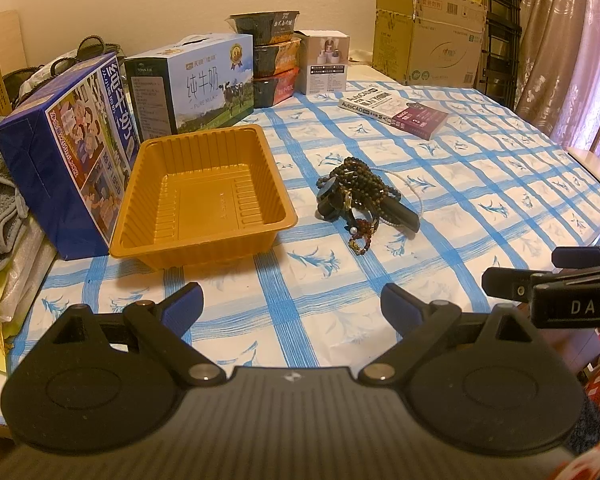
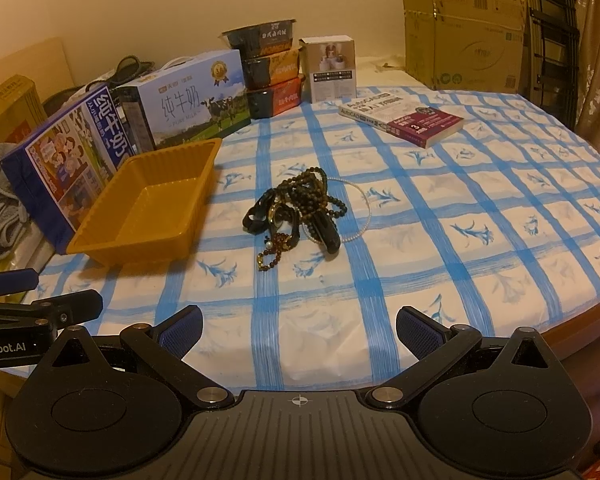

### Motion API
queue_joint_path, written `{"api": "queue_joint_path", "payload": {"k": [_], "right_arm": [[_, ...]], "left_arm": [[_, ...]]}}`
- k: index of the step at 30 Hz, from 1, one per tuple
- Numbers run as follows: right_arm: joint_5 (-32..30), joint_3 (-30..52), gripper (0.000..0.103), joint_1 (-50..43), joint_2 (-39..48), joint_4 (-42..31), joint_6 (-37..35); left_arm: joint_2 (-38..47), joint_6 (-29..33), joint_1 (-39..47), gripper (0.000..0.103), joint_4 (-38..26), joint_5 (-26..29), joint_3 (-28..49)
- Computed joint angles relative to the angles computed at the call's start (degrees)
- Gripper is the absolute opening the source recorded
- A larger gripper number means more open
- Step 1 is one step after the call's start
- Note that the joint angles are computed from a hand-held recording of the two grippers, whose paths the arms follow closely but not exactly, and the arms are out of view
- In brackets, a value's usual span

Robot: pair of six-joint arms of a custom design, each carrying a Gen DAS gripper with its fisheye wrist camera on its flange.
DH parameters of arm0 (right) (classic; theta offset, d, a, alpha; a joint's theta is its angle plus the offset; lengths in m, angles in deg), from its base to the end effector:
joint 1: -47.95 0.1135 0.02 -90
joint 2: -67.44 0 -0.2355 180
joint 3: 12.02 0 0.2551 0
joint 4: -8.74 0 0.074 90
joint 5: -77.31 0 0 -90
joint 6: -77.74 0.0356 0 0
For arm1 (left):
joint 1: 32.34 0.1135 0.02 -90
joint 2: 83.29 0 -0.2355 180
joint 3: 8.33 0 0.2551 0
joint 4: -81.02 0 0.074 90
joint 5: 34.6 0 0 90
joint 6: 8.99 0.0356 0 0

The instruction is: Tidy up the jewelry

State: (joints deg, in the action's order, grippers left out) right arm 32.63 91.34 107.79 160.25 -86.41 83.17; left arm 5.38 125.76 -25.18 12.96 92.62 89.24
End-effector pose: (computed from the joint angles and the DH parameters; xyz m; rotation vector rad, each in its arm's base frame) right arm 0.1684 0.2395 0.2968 0.7616 2.2216 -0.1018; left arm 0.3192 0.0184 0.3005 0.9653 2.1579 -0.4285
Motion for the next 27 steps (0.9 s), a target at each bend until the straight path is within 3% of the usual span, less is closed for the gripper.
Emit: {"api": "queue_joint_path", "payload": {"k": [27], "right_arm": [[0.29,0.39,0.103,-0.03,0.11,-0.11,-0.11]], "left_arm": [[-0.11,-0.15,-0.02,0.095,0.21,0.06,-0.14]]}}
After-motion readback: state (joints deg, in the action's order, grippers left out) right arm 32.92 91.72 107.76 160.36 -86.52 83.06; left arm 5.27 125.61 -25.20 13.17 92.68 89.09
